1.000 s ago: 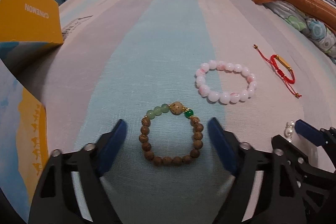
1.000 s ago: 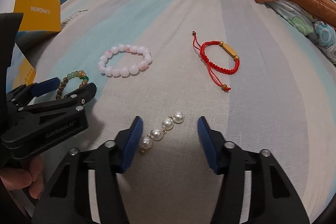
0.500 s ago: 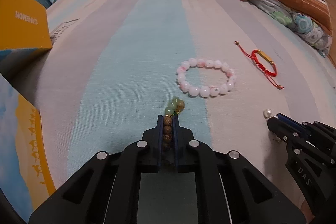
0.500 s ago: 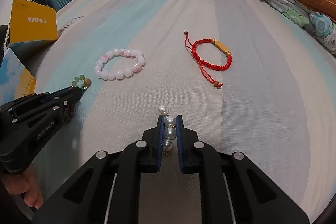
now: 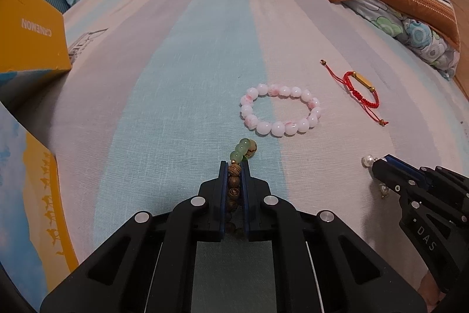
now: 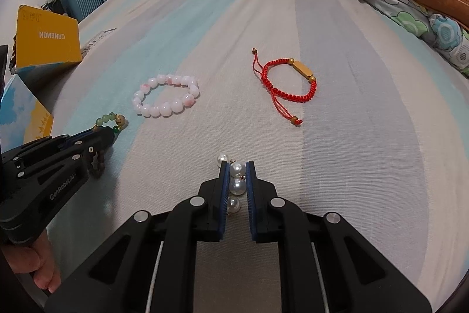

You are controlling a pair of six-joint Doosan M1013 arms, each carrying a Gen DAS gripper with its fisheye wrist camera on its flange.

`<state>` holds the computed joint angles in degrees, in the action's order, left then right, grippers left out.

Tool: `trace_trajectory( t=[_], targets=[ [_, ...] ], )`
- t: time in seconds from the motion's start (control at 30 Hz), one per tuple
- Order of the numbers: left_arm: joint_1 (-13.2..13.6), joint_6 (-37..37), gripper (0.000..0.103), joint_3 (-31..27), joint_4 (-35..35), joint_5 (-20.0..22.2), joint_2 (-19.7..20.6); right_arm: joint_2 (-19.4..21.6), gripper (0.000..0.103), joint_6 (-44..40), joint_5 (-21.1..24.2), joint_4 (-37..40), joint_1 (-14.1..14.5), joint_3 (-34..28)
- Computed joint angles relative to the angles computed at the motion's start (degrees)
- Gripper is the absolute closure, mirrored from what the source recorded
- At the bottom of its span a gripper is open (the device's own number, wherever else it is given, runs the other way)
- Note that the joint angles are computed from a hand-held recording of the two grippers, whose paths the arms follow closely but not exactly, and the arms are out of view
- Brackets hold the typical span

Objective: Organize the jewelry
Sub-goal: 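Carry the wooden bead bracelet and pearl strand with both tools into the box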

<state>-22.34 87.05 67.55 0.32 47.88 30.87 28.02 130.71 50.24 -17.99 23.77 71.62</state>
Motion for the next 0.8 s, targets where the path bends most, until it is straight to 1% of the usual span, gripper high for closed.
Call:
trace_trajectory(
  t=[0.57, 0.67, 0.8],
  targets=[
    [0.15, 1.5, 0.096, 0.98, -2.31, -0.96, -1.36, -1.26, 0.092, 0.79, -1.35, -0.45, 0.19, 1.01],
    [0.06, 1.43, 0.096, 1.48, -2.26, -0.77, -1.99, -1.86, 0.092, 1.36, -1.41, -0.81, 0.19, 1.24],
    [0.08, 1.7, 0.096, 3.51, -1.92, -1.25, -3.76, -2.88, 0.092, 2.33, -1.26, -1.41, 0.25, 1.55]
  ],
)
